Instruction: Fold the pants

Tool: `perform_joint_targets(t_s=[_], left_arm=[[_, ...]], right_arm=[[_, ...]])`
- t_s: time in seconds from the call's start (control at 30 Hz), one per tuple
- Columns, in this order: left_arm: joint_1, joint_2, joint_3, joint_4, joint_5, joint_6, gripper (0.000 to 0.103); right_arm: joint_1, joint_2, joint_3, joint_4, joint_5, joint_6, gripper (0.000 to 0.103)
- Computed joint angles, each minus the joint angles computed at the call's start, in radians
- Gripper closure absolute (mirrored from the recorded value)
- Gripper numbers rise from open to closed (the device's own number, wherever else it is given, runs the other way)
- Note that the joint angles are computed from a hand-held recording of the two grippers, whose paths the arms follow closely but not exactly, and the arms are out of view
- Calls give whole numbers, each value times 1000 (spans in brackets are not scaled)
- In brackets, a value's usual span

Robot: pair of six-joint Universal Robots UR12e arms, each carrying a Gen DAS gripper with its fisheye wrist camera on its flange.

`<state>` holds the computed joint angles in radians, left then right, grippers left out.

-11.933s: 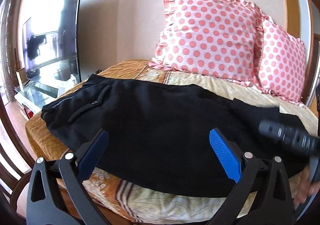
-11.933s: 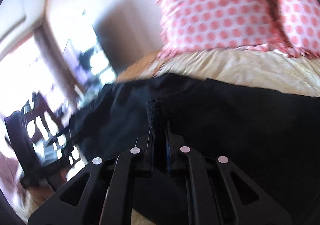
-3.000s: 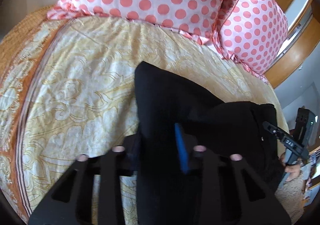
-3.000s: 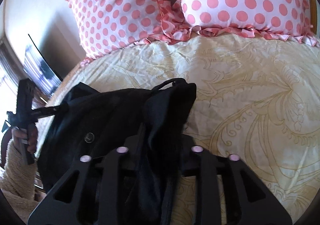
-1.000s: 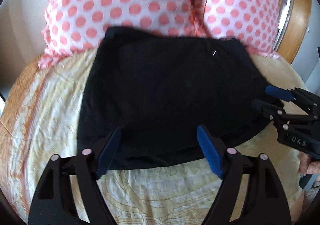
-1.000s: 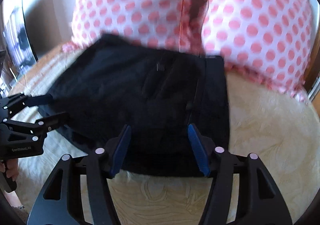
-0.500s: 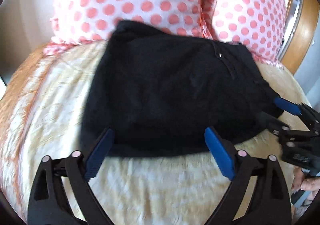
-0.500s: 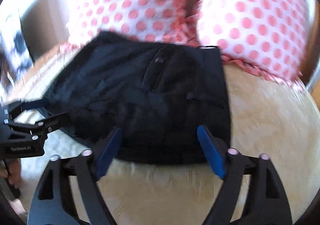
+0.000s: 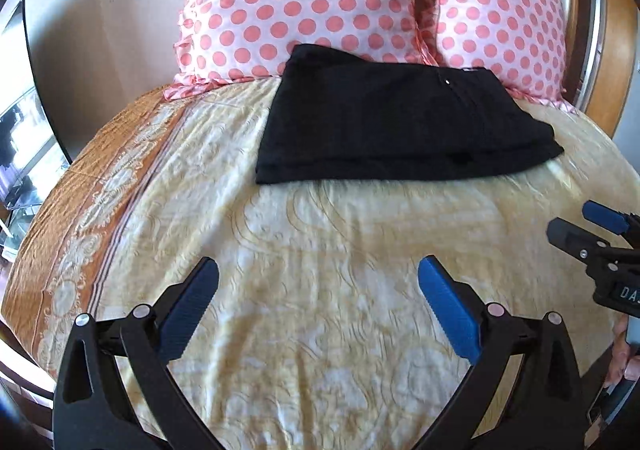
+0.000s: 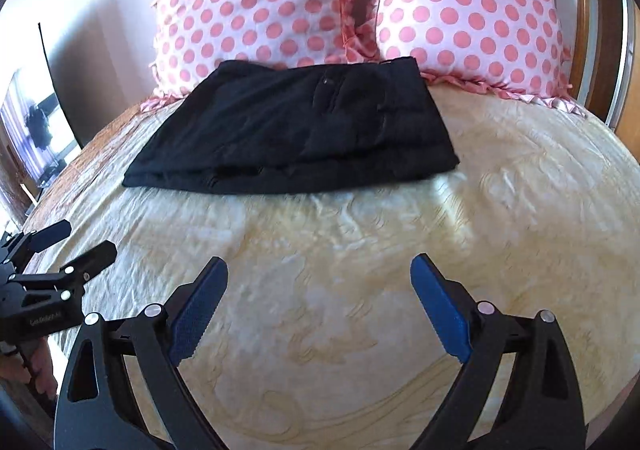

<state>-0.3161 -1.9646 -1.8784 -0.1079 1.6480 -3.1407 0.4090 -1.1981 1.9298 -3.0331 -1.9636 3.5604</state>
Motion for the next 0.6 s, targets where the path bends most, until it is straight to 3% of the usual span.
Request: perform_joint_targets(t_s=[0.17,0.33,0.6], left_arm=[[-3,6,4,-38,-8,10,3],[-5,4,13,-81,-19,2,3],[-4,0,20,-122,-38,-8,3]], right_arm=[[16,2,-17,62,-36,-3,8],[10,1,-32,137,-26,48,8],[15,3,-42,181,-34,54,8]])
